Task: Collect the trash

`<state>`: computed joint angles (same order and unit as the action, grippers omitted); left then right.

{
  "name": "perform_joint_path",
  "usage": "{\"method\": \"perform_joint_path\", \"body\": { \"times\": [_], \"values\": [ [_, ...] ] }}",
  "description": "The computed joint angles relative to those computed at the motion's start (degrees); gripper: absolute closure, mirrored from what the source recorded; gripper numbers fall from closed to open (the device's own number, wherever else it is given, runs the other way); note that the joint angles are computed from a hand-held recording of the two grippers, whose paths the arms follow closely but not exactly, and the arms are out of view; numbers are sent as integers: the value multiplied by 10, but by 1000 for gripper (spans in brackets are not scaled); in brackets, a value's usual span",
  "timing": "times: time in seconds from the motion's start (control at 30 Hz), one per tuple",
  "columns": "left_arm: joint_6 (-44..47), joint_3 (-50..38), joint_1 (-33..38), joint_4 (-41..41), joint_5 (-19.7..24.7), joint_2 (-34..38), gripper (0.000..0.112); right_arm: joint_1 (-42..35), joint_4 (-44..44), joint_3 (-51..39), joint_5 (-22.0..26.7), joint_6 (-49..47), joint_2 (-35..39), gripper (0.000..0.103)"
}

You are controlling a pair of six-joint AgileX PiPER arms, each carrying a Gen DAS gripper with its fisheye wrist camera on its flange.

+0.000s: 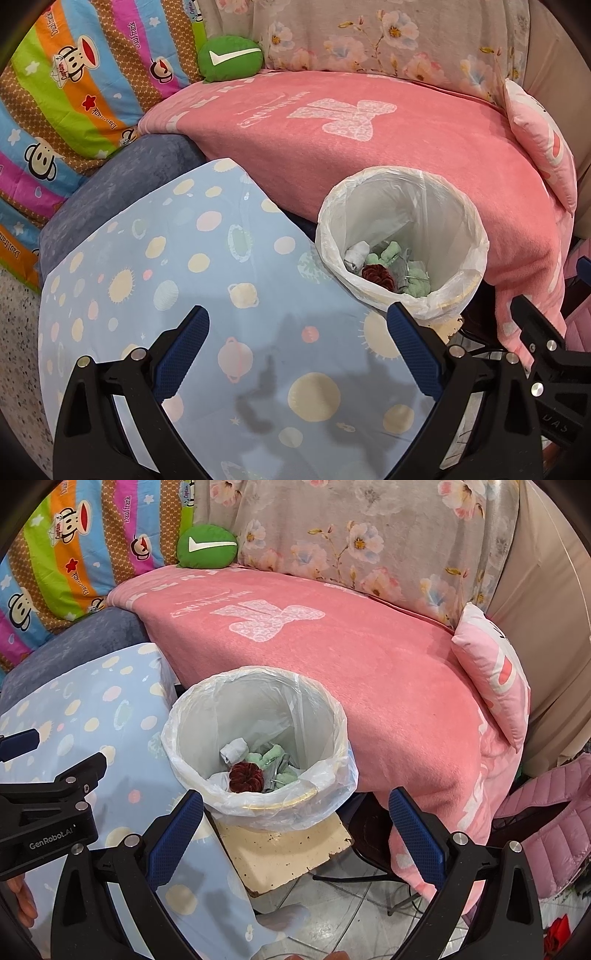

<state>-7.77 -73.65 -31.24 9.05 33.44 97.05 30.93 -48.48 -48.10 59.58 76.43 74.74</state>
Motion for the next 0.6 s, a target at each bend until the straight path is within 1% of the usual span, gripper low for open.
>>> {"method": "perform_joint_path", "body": {
  "times": [0.6],
  "values": [
    [17,-3,0,-5,4,3,20,-1,2,2,4,0,0,7]
  ]
}}
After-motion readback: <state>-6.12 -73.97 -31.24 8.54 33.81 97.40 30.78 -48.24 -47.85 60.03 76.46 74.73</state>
